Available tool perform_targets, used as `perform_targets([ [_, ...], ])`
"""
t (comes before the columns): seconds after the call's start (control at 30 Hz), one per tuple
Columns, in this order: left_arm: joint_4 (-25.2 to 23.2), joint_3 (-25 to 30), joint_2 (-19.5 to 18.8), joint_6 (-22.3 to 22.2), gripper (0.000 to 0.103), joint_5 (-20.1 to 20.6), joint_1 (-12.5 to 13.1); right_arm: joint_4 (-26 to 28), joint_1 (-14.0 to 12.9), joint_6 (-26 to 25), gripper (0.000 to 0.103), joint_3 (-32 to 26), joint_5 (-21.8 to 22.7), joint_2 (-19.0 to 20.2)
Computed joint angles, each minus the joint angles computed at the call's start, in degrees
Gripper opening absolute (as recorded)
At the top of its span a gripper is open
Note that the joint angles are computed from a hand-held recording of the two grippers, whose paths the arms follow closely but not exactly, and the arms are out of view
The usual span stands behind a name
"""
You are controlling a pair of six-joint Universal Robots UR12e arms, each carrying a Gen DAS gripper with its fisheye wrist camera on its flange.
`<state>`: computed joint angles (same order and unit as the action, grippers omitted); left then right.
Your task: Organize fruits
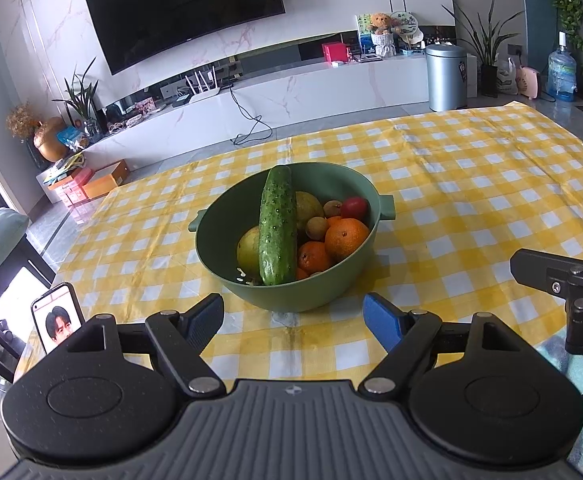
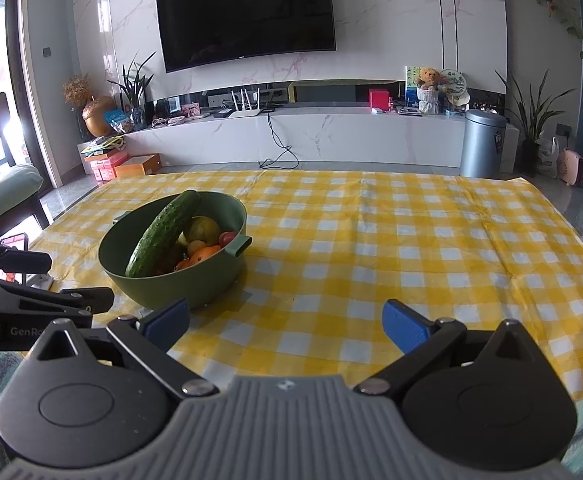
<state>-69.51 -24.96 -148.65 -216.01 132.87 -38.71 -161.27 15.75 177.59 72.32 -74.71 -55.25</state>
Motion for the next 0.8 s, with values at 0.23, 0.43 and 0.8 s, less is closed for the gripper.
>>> perform_targets([
  [0.23, -0.19, -0.14, 0.28, -0.47, 0.093, 0.69, -0.14, -0.32, -0.02, 0.06, 0.099, 0.04, -0.07, 0.01],
  [0.43, 0.06, 0.17, 0.16, -0.01, 0.093, 1.24, -0.28, -0.61, -0.06, 0.17, 0.099, 0.27, -0.11, -0.17],
  [0.8, 0.33, 1.89, -0.52, 1.15, 0.093, 2.49, -0.4, -1.26, -0.17, 0.8, 0.099, 0.23, -0.57, -0.31],
])
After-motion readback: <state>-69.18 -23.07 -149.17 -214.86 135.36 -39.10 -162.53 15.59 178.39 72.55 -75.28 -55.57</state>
